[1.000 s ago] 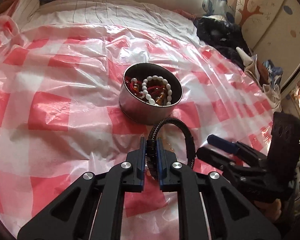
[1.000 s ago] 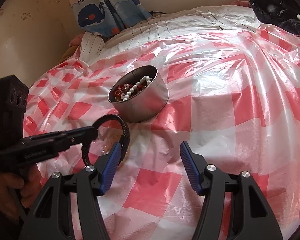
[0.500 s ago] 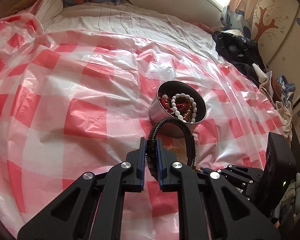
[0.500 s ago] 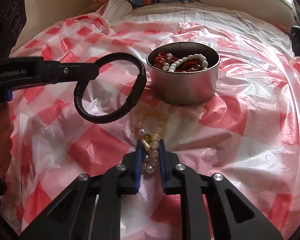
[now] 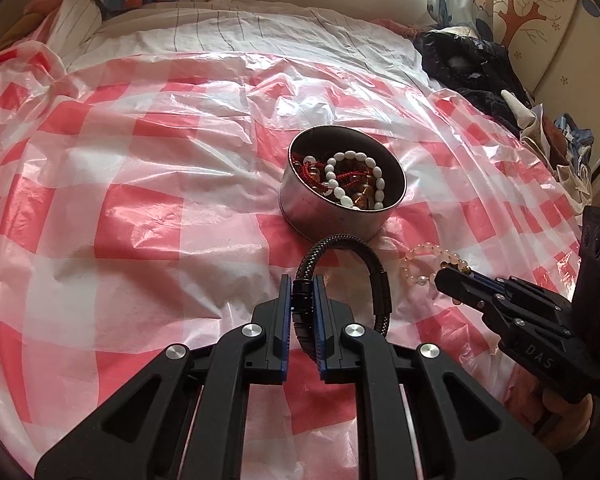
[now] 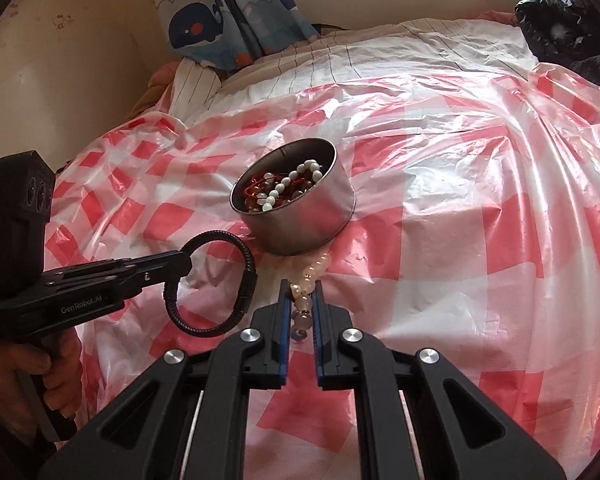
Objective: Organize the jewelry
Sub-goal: 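Grip the black leather bracelet with the left tool while the right grips the pearl bracelet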
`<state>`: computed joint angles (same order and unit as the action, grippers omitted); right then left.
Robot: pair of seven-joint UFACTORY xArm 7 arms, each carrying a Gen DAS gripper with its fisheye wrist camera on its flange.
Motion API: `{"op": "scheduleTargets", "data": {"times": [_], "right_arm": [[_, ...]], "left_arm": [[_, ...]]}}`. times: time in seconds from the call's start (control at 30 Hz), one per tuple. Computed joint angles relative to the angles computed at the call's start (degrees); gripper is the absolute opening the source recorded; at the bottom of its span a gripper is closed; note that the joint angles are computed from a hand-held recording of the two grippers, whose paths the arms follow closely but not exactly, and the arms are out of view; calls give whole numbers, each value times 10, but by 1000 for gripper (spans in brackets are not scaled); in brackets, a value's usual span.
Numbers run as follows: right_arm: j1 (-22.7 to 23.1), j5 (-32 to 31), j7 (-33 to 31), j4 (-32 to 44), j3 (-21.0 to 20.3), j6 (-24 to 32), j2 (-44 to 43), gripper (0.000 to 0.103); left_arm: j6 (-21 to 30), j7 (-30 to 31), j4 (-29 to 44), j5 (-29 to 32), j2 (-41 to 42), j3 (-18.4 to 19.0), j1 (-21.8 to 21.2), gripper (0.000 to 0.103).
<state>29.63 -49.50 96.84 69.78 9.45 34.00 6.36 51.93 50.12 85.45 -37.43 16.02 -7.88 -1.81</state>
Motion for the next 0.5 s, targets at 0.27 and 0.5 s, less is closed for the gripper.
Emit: {"op": "scheduleTargets", "data": {"times": [0.27,0.5], "right_arm": [[8,-7,-13,13,2,30,4,10],[10,-44,16,8,2,31,-7,10]], "left_arm": [[-3,15,-7,-10,-6,-3,1,9],[-1,30,-6,-31,-14,-2,2,9]]}}
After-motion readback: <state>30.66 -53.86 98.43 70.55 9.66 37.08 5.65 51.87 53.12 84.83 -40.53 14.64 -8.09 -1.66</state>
